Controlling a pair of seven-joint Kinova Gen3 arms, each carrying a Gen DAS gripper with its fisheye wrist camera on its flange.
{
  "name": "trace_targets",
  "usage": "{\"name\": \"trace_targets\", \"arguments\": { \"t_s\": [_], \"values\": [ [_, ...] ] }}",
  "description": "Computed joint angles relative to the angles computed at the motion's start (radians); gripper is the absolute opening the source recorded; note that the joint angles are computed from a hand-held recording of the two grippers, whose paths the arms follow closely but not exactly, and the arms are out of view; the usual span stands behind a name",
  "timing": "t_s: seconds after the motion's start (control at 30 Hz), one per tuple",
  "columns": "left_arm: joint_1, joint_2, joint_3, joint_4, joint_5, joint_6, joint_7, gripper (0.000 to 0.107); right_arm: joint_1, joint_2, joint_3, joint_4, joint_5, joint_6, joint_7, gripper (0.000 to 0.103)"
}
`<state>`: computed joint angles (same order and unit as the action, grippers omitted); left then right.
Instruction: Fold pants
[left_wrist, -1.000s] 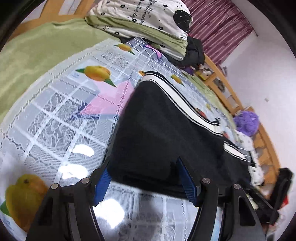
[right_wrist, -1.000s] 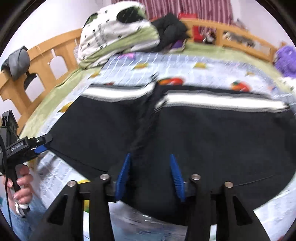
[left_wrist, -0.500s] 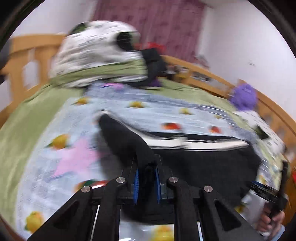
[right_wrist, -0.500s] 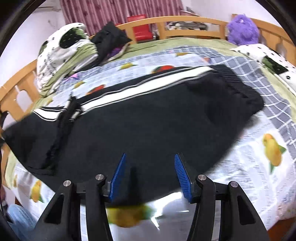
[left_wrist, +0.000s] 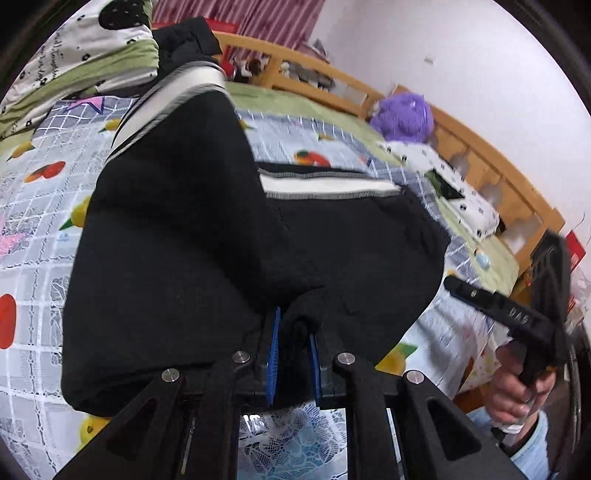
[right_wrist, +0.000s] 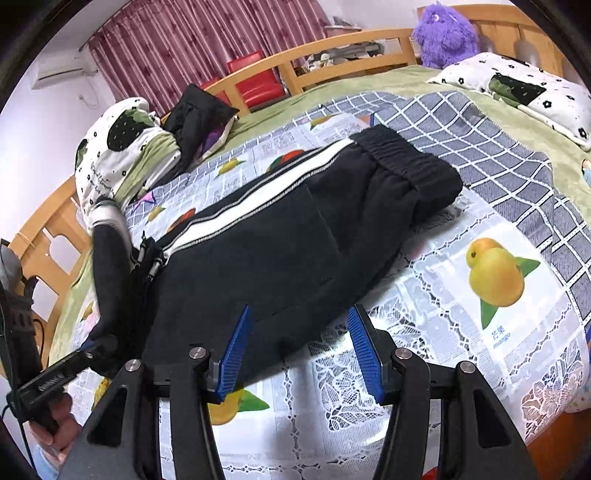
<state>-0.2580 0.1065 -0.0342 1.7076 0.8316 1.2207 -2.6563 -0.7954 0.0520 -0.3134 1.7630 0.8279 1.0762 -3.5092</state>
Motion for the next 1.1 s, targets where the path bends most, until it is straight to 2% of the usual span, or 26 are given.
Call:
{"name": "trace_targets", "arguments": {
  "t_s": [0.1, 0.13, 0.17, 0.23, 0.3, 0.37, 0.47, 0.6, 0.8, 0.9, 0.97, 1.03, 1.1],
  "values": [
    [-0.005, -0.015, -0.006, -0.005, -0.017, 0.013, -0.008, 0.015, 0.005, 0.009, 0.004, -0.019, -0.016, -0.017, 0.037, 0.054],
    [-0.007, -0.02, -0.009, -0.009, -0.021, 0.026, -0.014, 0.022, 0.001, 0.013, 0.005, -0.026, -0.009, -0.018, 0.039, 0.054],
    [-0.014, -0.02, -0.014, -0.018, -0.024, 0.053, -0.026, 0.036, -0.003, 0.026, 0.005, -0.047, -0.002, -0.014, 0.047, 0.054],
    [-0.031, -0.024, -0.026, -0.023, -0.016, 0.097, -0.053, 0.051, -0.01, 0.04, 0.013, -0.071, 0.004, -0.021, 0.065, 0.054],
    [-0.048, -0.047, -0.049, -0.006, 0.006, 0.107, -0.098, 0.052, -0.016, 0.063, 0.024, -0.104, 0.002, -0.037, 0.095, 0.054],
    [-0.069, -0.07, -0.067, 0.004, 0.008, 0.105, -0.124, 0.061, -0.024, 0.091, 0.036, -0.145, -0.011, -0.049, 0.138, 0.054],
    [-0.091, -0.096, -0.099, 0.025, 0.01, 0.058, -0.156, 0.062, -0.054, 0.14, 0.056, -0.216, -0.017, -0.039, 0.202, 0.054],
    [-0.095, -0.097, -0.113, 0.037, -0.023, -0.057, -0.125, 0.062, -0.099, 0.217, 0.09, -0.33, -0.038, -0.022, 0.311, 0.054],
    [-0.176, 0.005, -0.125, -0.024, -0.014, -0.058, -0.066, 0.062, -0.144, 0.332, 0.147, -0.495, -0.086, -0.002, 0.45, 0.054],
    [-0.181, 0.022, -0.138, -0.026, -0.018, -0.118, -0.067, 0.062, -0.155, 0.376, 0.182, -0.553, -0.111, -0.01, 0.491, 0.055],
    [-0.214, 0.051, -0.127, -0.059, -0.014, -0.092, -0.044, 0.06, -0.161, 0.407, 0.211, -0.589, -0.128, -0.006, 0.507, 0.057],
    [-0.296, 0.098, -0.077, -0.108, 0.012, -0.013, 0.0, 0.06, -0.159, 0.431, 0.235, -0.614, -0.157, -0.013, 0.518, 0.058],
    [-0.316, 0.136, -0.085, -0.145, 0.036, 0.053, 0.033, 0.06, -0.134, 0.453, 0.246, -0.63, -0.216, -0.046, 0.535, 0.058]
  ]
}}
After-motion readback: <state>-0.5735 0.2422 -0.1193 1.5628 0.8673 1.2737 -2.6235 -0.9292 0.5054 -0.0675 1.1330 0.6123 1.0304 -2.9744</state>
